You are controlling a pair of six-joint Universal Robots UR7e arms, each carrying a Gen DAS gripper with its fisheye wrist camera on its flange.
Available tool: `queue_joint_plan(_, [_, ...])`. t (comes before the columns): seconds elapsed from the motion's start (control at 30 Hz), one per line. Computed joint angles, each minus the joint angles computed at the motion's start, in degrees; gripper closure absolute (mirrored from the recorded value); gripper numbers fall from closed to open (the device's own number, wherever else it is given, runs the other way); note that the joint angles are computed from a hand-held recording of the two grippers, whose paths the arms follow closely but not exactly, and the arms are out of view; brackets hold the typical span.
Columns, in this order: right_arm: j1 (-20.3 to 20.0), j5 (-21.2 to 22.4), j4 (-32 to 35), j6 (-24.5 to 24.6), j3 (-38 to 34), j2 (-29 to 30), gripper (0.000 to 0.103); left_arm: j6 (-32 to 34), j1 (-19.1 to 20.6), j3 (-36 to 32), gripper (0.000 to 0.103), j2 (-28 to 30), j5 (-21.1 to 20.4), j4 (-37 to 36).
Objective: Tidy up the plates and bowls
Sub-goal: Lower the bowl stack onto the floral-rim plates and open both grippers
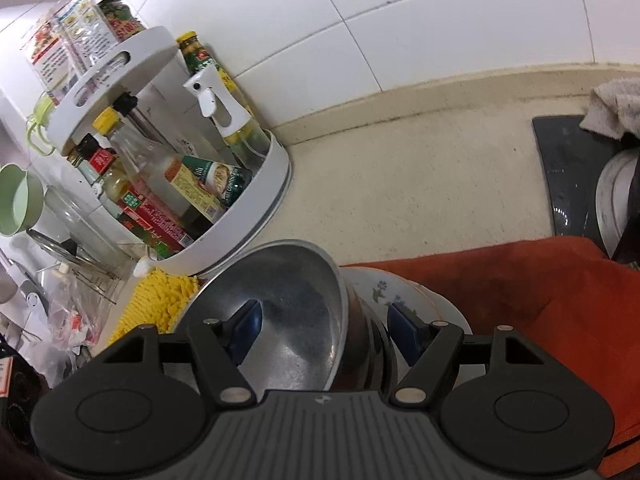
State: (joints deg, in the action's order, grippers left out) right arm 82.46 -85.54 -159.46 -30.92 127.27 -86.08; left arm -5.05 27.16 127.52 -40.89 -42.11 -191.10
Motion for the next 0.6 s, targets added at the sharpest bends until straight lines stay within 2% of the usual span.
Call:
queue_joint_plan(0.17, [0.8, -1.79, -2.64, -2.54, 1.26, -0.23, 0.038, -1.44, -1.24, 1.73, 0.0, -1.34, 0.86, 0.99])
queue_joint_plan(0.23, [0.98, -2.25, -2.83, -2.41, 1.48, -0.46, 0.038, -3.4, -2.9, 3.37, 0.0, -2.15, 1.54, 0.96])
queue_joint_plan(0.3, [0.83, -1.34, -3.44, -2.82, 2.02, -1.06, 0.038, -5.98, -5.03, 4.87, 0.0, -3.32, 1.4, 2.53])
queue_joint_plan(0.6, [0.66, 0.17, -6.27, -2.72, 4.84, -5.74, 0.038, -16.12, -6.65, 8.22, 0.0, -7.67, 1.11, 4.4])
